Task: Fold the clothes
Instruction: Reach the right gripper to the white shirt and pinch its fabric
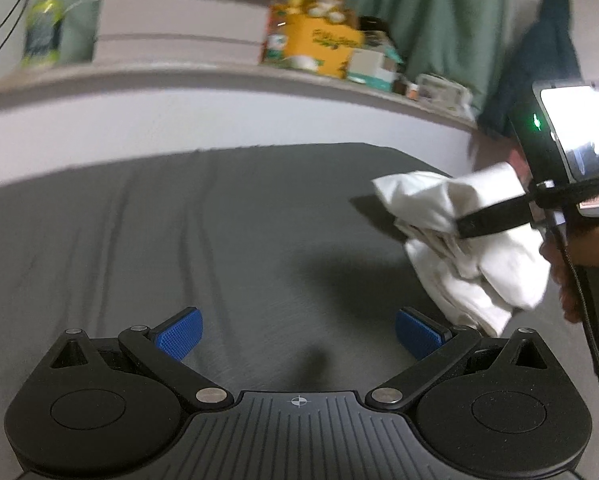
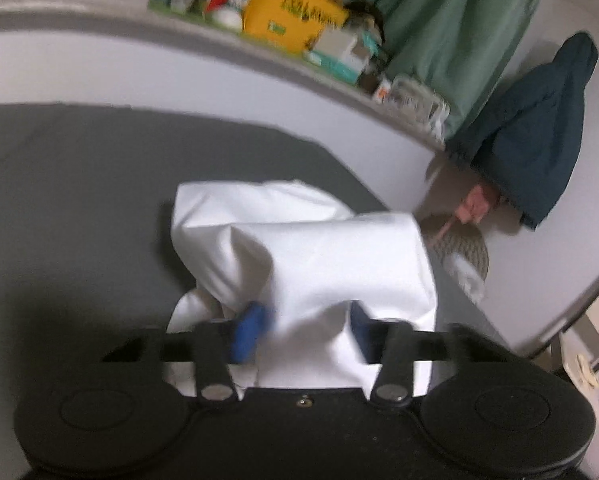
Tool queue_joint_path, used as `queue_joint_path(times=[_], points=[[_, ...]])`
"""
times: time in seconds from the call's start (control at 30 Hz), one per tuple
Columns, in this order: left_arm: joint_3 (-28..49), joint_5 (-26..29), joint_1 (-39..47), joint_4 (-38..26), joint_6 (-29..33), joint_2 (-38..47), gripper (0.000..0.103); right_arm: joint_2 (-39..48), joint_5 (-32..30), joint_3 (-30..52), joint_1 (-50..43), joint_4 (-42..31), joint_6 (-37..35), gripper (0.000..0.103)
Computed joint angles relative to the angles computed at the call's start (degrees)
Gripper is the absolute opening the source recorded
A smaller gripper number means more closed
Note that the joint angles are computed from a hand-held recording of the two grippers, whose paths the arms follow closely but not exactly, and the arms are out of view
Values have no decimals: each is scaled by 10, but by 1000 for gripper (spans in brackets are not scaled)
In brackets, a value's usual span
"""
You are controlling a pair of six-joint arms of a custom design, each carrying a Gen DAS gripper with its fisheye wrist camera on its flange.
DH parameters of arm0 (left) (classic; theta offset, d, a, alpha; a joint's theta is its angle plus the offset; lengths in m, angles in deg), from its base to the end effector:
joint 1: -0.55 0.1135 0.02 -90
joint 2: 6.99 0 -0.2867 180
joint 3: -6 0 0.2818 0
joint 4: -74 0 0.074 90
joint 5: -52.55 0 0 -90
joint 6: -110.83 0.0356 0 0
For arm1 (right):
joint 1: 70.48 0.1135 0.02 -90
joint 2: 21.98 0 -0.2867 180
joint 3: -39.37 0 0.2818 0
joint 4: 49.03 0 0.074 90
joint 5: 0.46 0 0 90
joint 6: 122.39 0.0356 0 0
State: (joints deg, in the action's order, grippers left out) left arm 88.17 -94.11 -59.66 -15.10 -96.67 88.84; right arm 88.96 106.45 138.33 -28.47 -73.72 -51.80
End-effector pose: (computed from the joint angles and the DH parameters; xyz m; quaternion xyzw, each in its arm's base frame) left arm 0.1760 -0.2476 0.2409 -0.3731 0.7930 0.1072 0.4696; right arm 0.3672 0.3168 0.2582 -0.3947 0.7937 -0.0419 0.4610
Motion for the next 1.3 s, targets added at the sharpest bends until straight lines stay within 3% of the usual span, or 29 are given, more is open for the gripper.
queue_joint_path(times=[0.03, 0.1, 0.2, 0.3, 0.43, 0.5, 0.7, 0.77, 0.9, 1.0, 1.03, 1.1, 1.17, 1.2, 1.23, 1.3], points=[[-7, 2, 2, 7, -8, -5, 103, 7, -5, 16, -3, -18, 17, 14], [-13, 2, 2, 13, -15, -8, 103, 12, -18, 39, -9, -44, 54, 5], [-9, 2, 3, 11, -10, 0, 103, -25, -85, 15, -38, -27, 152, 4], [-2, 9, 9, 14, 11, 11, 103, -92, -161, -57, -80, 29, 250, 4], [-22, 24, 17, 86, 64, -9, 103, -202, -222, -177, -148, 120, 327, 4], [-30, 32, 18, 106, 61, -17, 103, -259, -262, -233, -199, 150, 381, 4], [-52, 38, 18, 183, 86, -31, 103, -435, -362, -409, -444, 140, 492, 4], [-45, 31, 15, 189, 110, -24, 103, -455, -384, -432, -527, 85, 466, 4], [-61, 39, 15, 264, 195, -36, 103, -418, -398, -414, -625, -64, 324, 4], [-92, 62, 16, 363, 287, -56, 103, -434, -386, -411, -628, -122, 215, 18], [-94, 71, 15, 381, 305, -57, 103, -454, -375, -421, -615, -118, 200, 32], [-85, 85, 15, 394, 319, -49, 103, -505, -343, -446, -558, -89, 180, 45], [-71, 97, 16, 390, 326, -37, 103, -539, -317, -459, -490, -60, 149, 47], [-55, 97, 16, 361, 314, -25, 103, -544, -312, -459, -452, -46, 128, 52], [-37, 96, 15, 325, 298, -12, 103, -532, -313, -449, -417, -39, 106, 61], [-23, 94, 17, 290, 285, -2, 103, -493, -304, -434, -336, -16, 62, 62]])
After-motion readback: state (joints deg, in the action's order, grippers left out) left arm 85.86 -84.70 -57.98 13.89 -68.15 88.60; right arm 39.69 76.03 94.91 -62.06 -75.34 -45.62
